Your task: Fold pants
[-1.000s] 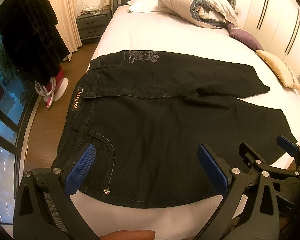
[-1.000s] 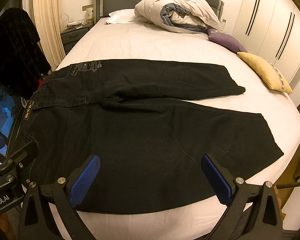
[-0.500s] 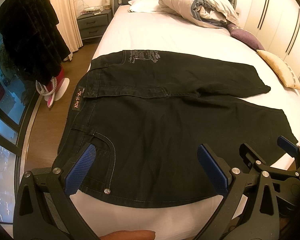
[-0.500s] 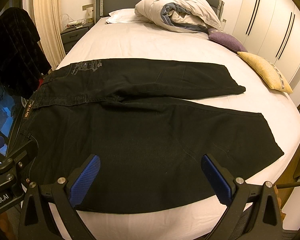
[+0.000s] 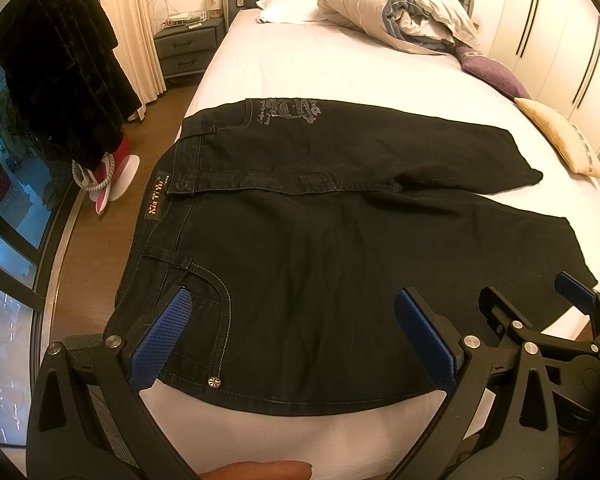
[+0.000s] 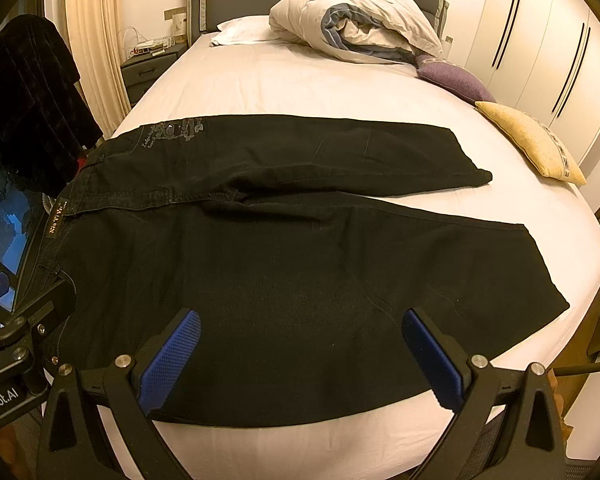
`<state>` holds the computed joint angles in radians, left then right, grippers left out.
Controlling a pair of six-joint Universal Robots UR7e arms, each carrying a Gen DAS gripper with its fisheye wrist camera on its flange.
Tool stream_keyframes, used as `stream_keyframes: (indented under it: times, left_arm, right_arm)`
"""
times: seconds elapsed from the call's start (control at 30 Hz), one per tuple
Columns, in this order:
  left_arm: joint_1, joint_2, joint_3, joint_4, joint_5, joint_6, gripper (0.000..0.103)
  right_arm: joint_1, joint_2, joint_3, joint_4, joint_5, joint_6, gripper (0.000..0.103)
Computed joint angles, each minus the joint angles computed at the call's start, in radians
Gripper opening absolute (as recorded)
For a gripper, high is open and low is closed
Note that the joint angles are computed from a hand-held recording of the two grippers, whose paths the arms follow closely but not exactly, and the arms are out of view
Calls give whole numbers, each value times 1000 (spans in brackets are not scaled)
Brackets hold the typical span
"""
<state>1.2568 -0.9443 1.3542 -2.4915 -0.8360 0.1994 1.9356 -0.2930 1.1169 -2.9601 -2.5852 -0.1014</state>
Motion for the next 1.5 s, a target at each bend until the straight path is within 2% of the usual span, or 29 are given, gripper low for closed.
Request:
stream_keyframes:
  times: [1.5]
  left_arm:
    - [4, 6, 1, 13, 20, -10, 103]
  right_arm:
    - [-3, -6, 21, 21, 11, 27, 103]
